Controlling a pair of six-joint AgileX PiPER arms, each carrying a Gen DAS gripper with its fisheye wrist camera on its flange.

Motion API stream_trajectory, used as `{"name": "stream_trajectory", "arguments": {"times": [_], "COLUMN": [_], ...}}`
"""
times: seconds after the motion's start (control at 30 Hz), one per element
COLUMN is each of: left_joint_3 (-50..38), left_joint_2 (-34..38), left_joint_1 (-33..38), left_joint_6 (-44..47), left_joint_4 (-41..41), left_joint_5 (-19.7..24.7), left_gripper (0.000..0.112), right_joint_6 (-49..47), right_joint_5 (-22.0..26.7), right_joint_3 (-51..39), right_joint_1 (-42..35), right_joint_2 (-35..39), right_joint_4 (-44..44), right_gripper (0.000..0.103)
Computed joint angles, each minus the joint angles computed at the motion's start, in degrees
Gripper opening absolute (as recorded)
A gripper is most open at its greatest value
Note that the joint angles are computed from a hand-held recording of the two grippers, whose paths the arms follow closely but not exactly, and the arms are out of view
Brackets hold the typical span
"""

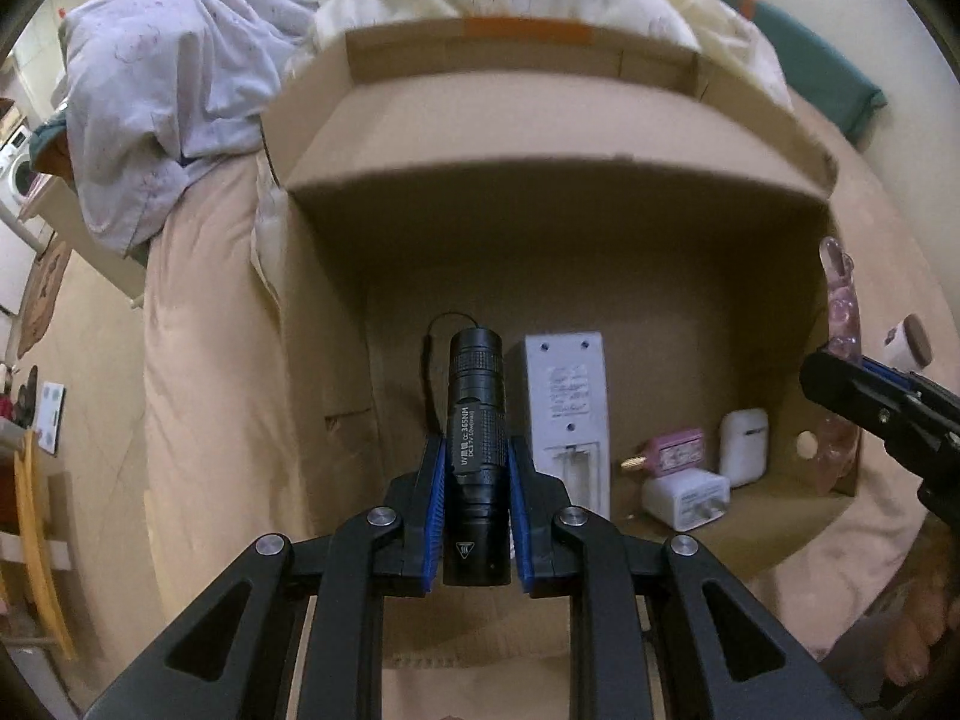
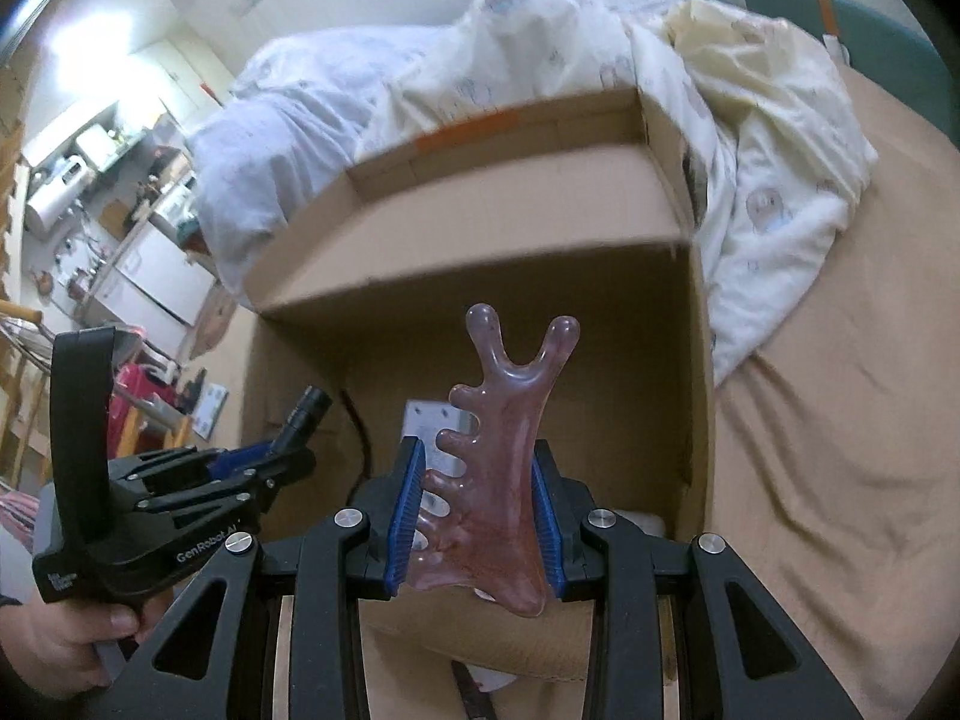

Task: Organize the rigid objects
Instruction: 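Lift the flashlight and comb and carry both into the box, then lower and release the flashlight with the left tool while the right tool releases the comb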

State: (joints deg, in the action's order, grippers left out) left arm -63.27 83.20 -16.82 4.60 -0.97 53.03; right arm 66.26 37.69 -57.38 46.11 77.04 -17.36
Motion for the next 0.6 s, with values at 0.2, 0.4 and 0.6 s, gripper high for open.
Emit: {"name": "stream_trajectory", "arguments": {"times": [0.2, 0.4, 0.6], "left_joint_3": [1.8, 3.1, 3.1], "left_joint_2": [1.2, 2.0, 3.1], "left_joint_1": [-1.3, -1.9, -1.9], "left_joint_6": [-1.5, -2.3, -3.7], "left_joint_4": [1.0, 2.7, 4.0], "left_joint_5": [-0.8, -2.1, -2.3], "left_gripper": [0.017, 0.017, 0.017], "right_joint_6": [-3.2, -4.7, -7.1], "right_joint_5": [0.8, 1.7, 3.2], "right_joint_3": [-0.5, -0.9, -1.7], "right_joint_1": [-0.3, -0.1, -0.9], "right_joint_2": [3.7, 6.3, 7.7], "right_joint_4": [4.4, 6.7, 9.5], "right_gripper": [0.036, 0.036, 0.036]}}
